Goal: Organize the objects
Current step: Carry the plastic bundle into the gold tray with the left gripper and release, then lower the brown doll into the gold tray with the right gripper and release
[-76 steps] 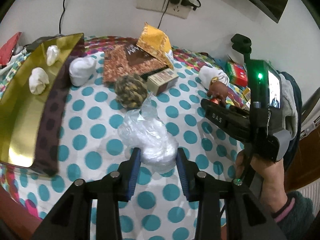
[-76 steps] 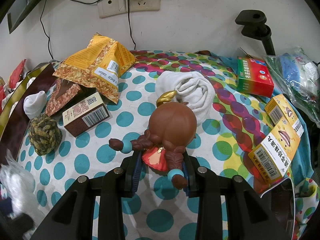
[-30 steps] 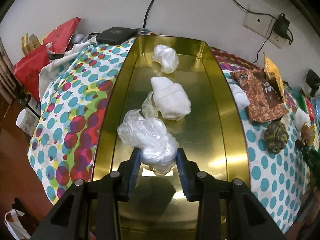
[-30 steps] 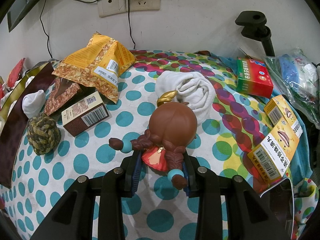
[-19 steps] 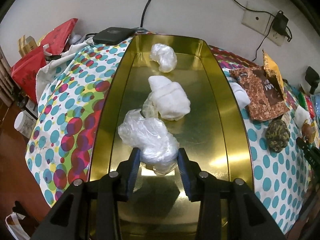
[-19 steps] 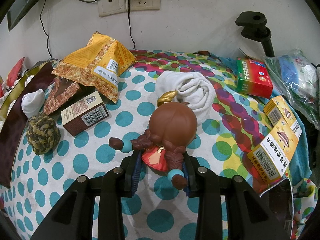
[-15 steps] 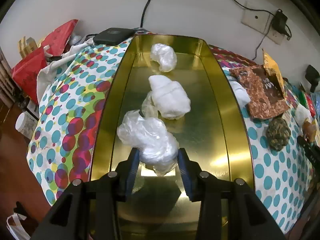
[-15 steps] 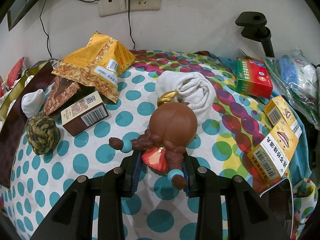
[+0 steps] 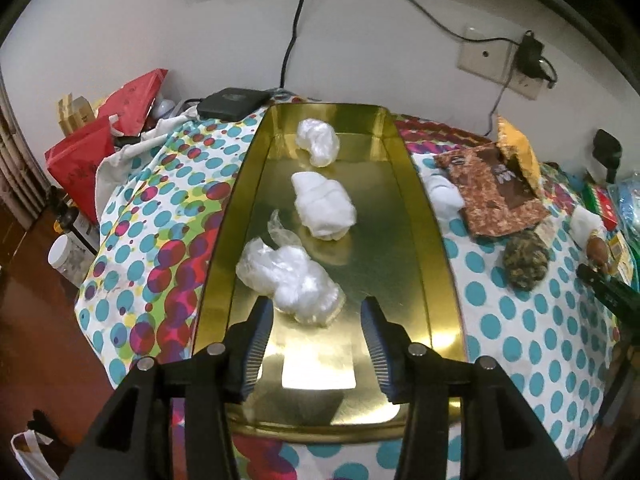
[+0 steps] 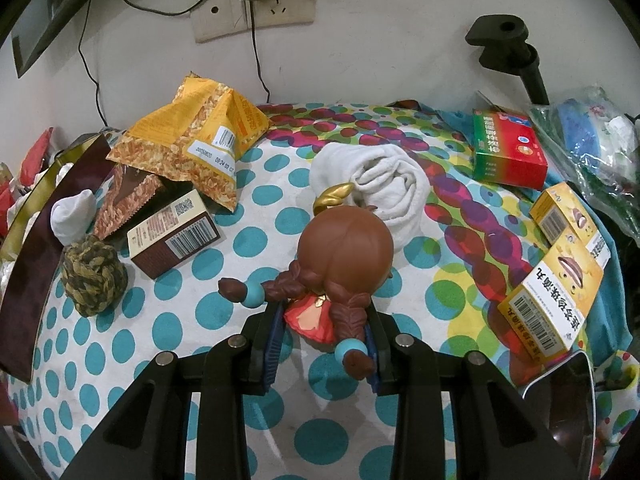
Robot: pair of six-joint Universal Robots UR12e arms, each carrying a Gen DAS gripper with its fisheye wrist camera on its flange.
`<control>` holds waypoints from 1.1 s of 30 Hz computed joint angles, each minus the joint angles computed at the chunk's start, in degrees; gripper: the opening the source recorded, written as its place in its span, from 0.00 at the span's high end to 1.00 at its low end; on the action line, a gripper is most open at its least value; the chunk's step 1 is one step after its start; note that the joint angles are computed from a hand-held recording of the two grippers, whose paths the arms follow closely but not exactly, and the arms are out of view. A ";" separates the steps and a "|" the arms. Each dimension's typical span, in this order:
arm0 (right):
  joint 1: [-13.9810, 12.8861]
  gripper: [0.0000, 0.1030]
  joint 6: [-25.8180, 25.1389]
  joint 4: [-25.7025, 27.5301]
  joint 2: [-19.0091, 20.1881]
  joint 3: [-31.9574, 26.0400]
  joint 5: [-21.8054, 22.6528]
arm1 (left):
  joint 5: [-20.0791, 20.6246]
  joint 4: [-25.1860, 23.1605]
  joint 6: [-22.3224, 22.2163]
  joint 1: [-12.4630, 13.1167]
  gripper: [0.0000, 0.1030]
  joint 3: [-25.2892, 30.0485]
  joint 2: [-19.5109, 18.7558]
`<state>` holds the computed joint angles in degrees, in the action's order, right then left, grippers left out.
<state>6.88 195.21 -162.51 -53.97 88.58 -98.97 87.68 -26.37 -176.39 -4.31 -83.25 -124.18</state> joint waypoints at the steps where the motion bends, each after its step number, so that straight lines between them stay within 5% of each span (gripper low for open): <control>1: 0.02 0.69 -0.09 0.02 0.02 -0.01 -0.18 | 0.16 0.67 0.06 -0.13 0.54 -0.48 0.26; 18: 1.55 0.69 -1.78 -5.67 -0.25 1.49 -2.21 | -6.91 1.54 -4.52 0.90 0.53 -8.74 5.94; 33: 6.82 0.69 -8.07 -4.47 0.48 -6.77 10.10 | -6.49 6.37 -8.20 3.83 0.53 -11.22 7.92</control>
<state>13.70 187.14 -166.97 -53.49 81.81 -88.88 81.19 -20.00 -184.58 -0.48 -94.47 -116.26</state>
